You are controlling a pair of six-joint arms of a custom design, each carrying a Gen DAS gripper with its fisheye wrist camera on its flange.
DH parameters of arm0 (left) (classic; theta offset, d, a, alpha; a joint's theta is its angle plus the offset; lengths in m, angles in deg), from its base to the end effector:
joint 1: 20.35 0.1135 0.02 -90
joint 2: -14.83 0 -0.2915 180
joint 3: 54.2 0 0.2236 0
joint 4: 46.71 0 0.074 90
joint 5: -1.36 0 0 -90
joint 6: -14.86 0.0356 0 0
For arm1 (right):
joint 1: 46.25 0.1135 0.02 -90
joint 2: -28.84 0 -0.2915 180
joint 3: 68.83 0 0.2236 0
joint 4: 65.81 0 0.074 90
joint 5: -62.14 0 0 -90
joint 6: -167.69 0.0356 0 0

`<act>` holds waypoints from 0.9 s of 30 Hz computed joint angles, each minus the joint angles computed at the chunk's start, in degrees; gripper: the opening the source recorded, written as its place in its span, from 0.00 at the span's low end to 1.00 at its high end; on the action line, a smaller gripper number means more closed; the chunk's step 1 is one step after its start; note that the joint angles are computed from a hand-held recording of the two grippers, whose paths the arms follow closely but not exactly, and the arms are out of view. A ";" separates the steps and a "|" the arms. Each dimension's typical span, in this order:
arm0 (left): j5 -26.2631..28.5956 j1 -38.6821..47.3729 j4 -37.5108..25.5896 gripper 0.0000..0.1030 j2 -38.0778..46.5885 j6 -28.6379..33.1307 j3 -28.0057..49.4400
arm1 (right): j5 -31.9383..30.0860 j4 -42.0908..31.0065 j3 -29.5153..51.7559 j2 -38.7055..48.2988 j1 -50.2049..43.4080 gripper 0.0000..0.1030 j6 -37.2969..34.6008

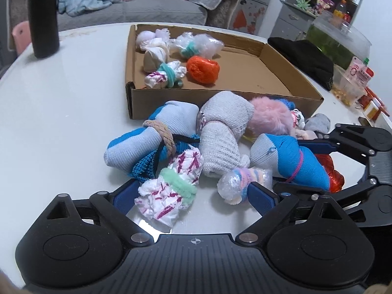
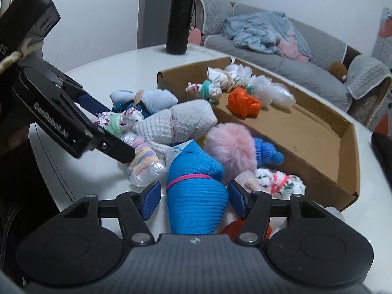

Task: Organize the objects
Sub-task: 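Grasp the pink-striped cloth bundle with the left gripper while the right grasps the blue sock bundle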

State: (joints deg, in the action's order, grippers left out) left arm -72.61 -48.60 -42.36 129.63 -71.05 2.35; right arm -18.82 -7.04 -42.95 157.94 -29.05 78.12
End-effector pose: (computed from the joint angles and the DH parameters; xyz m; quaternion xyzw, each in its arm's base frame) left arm 0.2805 -0.1619 0.1005 0.3037 0.8922 -0.1938 0.2723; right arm 0.2220 0.0629 0.0456 -0.1039 0.9138 -0.0127 0.3925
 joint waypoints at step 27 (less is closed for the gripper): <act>3.12 2.51 3.50 0.38 -9.27 -0.11 -8.90 | -6.86 4.04 -9.79 -12.79 -3.97 0.44 1.76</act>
